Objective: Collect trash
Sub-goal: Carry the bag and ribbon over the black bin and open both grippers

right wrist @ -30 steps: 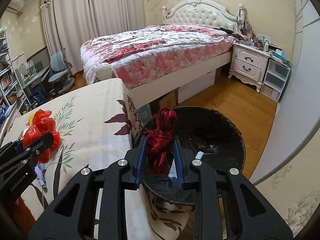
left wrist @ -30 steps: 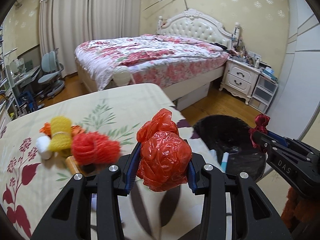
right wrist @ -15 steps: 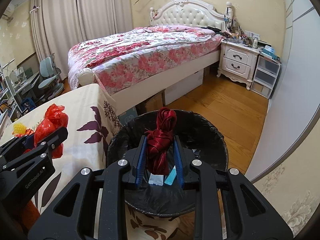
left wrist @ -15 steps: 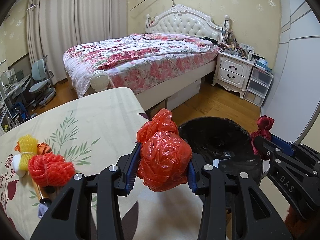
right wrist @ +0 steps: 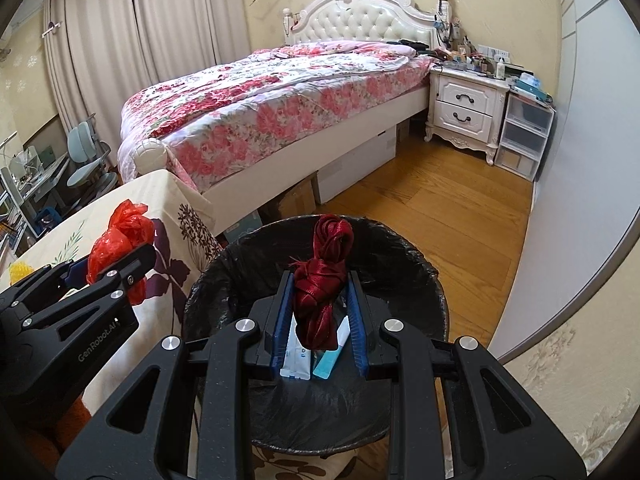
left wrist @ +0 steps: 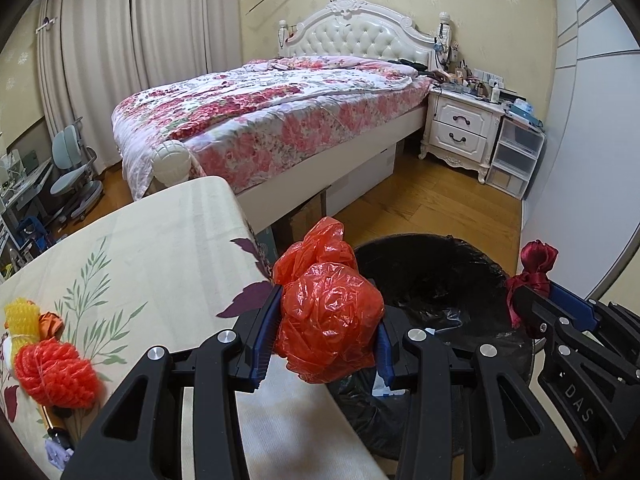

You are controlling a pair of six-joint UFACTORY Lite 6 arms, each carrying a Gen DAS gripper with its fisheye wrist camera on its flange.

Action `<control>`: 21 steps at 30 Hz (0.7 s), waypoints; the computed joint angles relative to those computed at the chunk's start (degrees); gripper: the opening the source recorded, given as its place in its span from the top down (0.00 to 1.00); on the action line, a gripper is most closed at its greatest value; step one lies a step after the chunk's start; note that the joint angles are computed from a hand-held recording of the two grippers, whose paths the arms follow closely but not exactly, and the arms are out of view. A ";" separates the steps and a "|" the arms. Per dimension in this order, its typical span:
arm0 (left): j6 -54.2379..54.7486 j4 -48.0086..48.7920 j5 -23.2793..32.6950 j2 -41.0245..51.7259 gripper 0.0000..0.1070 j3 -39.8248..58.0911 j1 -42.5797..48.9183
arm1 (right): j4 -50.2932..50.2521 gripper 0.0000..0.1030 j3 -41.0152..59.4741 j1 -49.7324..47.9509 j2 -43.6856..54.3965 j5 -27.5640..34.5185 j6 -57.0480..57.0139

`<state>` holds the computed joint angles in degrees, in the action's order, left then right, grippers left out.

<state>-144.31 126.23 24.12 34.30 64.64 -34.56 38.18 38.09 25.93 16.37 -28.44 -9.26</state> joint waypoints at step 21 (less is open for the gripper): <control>6.53 -5.44 -3.63 7.79 0.30 9.64 1.37 | 0.90 0.63 5.39 -2.80 7.03 0.08 -1.42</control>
